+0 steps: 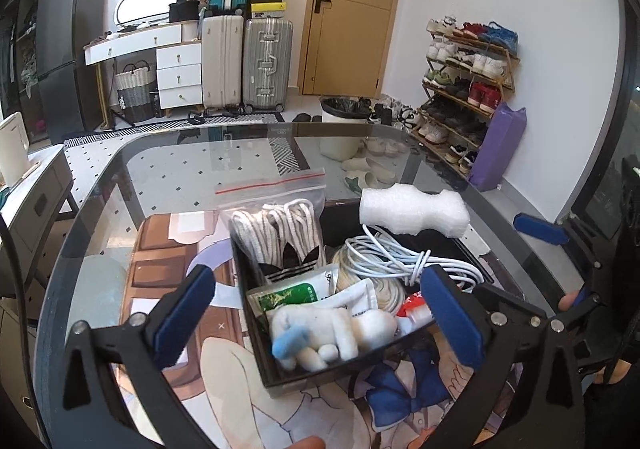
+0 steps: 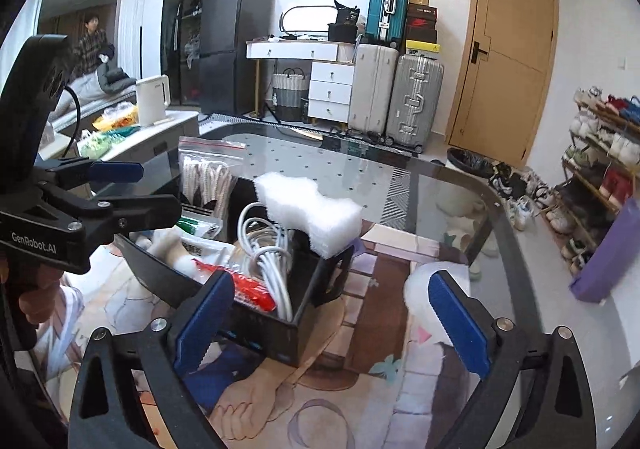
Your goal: Organize soft objects
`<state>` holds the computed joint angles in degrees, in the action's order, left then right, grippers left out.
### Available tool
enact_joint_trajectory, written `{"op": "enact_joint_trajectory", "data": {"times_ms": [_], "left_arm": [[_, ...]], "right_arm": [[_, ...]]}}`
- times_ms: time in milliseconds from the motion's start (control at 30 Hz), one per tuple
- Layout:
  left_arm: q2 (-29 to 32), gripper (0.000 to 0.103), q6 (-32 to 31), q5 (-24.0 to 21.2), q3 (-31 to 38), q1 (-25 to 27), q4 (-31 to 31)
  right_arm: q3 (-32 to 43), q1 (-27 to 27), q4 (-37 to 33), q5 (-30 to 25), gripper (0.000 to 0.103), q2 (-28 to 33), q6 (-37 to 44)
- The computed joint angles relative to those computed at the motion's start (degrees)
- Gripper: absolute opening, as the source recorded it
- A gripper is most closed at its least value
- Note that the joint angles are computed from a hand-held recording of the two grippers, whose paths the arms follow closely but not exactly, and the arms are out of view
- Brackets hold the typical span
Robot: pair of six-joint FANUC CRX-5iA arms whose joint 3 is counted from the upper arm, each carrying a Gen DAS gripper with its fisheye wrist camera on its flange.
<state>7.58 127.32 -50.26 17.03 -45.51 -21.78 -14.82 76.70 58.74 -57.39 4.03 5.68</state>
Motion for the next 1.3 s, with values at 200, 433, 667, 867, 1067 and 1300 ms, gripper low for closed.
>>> {"op": "enact_joint_trajectory", "data": {"times_ms": [200,433,667,867,1067,1300], "left_arm": [[-2.24,0.103,5.72,-0.3,-2.52,-2.13,-5.24],[-3.58,0.103,12.45,-2.3,-4.4,-5.87,-13.94],[-4.24,0.103,19.55,-3.22,-6.0,-7.67,-19.99],[-4.53,0.103,21.12,-1.63,-6.83,-7.46,-20.85],[-4.1,0.103,21.65,-2.31,-6.22,-8.08,-21.8],[-4.36,0.103,21.45,-1.76,-6.64,-7.93,-21.5]], "right_arm": [[-3.27,0.56,3.57,4.48,0.102,-1.8,-4.65],[-5.35,0.59,7.22,7.42,0.102,-2.88,-9.71],[-6.83,0.51,10.29,7.93,0.102,-3.38,-12.05],[-7.06,-0.07,10.81,8.39,0.102,-2.97,-12.12],[-7.69,-0.66,11.34,9.65,0.102,-3.04,-12.84],[-9.86,-1.34,14.85,10.92,0.102,-4.36,-17.02]]}}
